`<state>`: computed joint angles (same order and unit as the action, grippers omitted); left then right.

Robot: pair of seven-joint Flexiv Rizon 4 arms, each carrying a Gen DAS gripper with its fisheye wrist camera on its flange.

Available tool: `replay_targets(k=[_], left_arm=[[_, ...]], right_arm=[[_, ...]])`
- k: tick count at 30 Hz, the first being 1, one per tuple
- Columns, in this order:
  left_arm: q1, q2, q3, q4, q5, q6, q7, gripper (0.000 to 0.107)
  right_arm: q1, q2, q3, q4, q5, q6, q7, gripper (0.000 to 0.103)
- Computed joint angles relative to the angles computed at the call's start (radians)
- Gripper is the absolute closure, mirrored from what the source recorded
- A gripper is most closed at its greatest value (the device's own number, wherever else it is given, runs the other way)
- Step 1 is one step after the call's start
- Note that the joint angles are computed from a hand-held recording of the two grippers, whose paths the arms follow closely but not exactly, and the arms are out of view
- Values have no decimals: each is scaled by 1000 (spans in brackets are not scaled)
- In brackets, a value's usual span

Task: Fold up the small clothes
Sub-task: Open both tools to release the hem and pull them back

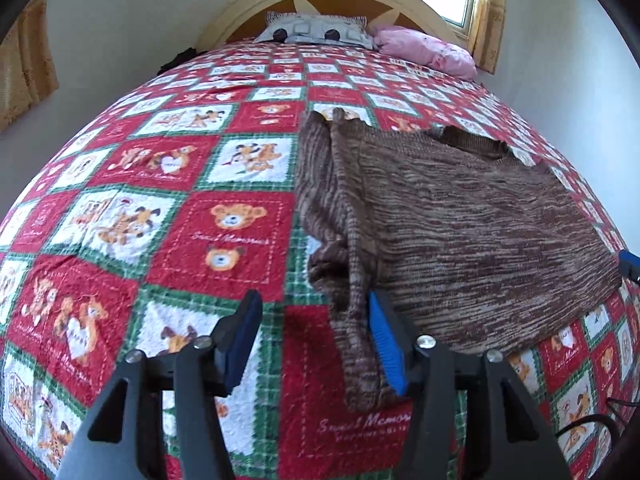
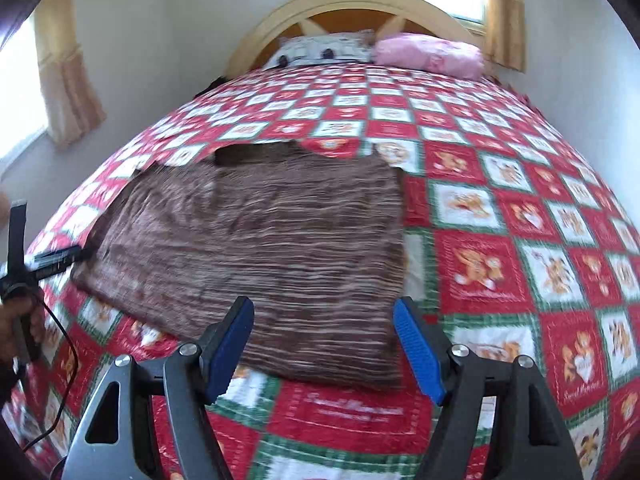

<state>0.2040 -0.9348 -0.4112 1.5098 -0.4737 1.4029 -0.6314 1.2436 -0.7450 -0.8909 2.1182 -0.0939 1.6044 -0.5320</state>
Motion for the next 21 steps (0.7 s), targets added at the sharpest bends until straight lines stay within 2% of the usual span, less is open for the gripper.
replay_targets(k=[1,2,3,4,8,15,18,20,21], left_arm=[[-5,0,10,-1,3,-8,-3,47],[-19,0,35,-11,10,-32,-13,45],[-22,-1,42,-10,15,-38,-9,44],[-19,0,36,-6,17,-29,1,43],[-3,-3,16,9,13,-8,14,41],[36,3,-31,48,9,24,45,38],[53,8,-46,65,8,28,46,34],[62,8,-55,71,7,29,48,32],[58,9,-50,71,9,28,47,30]], right_arm=[[-50,16,59,-23,-5,-13,-18,37],[-104,32,120,-39,-20,-24,-16,55],[-150,36,179,-60,9,-53,-30,62],[-178,42,206,-55,-28,-50,13,62],[-212,32,245,-23,-9,41,75,62],[-122,21,160,-16,-76,-43,111,62],[-61,28,88,-19,-105,-86,158,62],[-36,15,49,-44,-136,-73,174,62],[-42,10,55,-66,-151,-78,168,61]])
